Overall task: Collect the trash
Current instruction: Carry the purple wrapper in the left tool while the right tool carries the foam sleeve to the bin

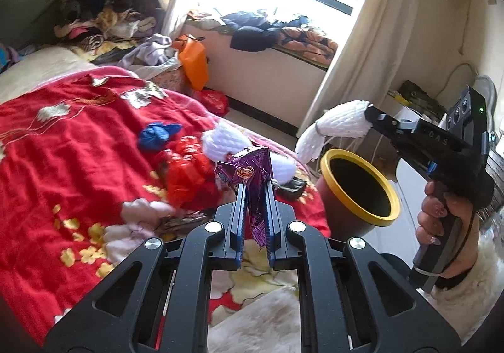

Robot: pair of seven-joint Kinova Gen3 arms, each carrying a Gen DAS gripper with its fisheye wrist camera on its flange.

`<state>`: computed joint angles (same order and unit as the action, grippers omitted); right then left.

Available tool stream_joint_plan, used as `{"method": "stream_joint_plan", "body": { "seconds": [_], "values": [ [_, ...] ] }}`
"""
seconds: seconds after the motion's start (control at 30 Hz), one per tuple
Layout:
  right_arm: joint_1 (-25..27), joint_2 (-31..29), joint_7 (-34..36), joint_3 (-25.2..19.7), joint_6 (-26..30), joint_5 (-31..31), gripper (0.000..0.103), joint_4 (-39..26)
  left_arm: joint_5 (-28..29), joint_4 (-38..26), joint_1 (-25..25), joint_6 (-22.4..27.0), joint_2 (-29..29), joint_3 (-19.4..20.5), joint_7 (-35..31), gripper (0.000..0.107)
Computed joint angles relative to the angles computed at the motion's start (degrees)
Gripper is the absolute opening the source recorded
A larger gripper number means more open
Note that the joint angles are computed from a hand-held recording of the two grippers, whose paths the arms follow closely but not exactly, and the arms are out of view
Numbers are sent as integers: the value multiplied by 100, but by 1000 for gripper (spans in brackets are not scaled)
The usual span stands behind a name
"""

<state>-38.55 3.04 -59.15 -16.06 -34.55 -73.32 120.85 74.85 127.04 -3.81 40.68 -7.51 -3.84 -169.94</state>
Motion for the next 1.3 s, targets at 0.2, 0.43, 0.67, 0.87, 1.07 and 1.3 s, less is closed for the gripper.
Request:
{"method": "stream_joint_plan", "body": {
  "seconds": [0.2,0.43,0.67,0.87,1.07,1.3],
  "values": [
    [51,-119,-236,-12,-113,12,6,185,-56,-106,264,-203,26,232,60,7],
    [175,-320,-433,-67,-333,-10,6,426,-81,-310,651,-423,185,484,118,7],
    [300,-527,-418,-178,-731,-385,6,684,-93,-478,1002,-642,374,714,173,7],
    [472,-716,-724,-229,-978,-491,6,1019,-239,-688,1236,-759,575,882,421,7],
    [639,-881,-1045,-271,-1174,-656,6,1322,-403,-903,1468,-940,775,1077,630,7],
    [970,-1141,-1695,-251,-1058,-575,6,1759,-971,-1243,1730,-1169,1083,1325,1223,7]
  ]
}}
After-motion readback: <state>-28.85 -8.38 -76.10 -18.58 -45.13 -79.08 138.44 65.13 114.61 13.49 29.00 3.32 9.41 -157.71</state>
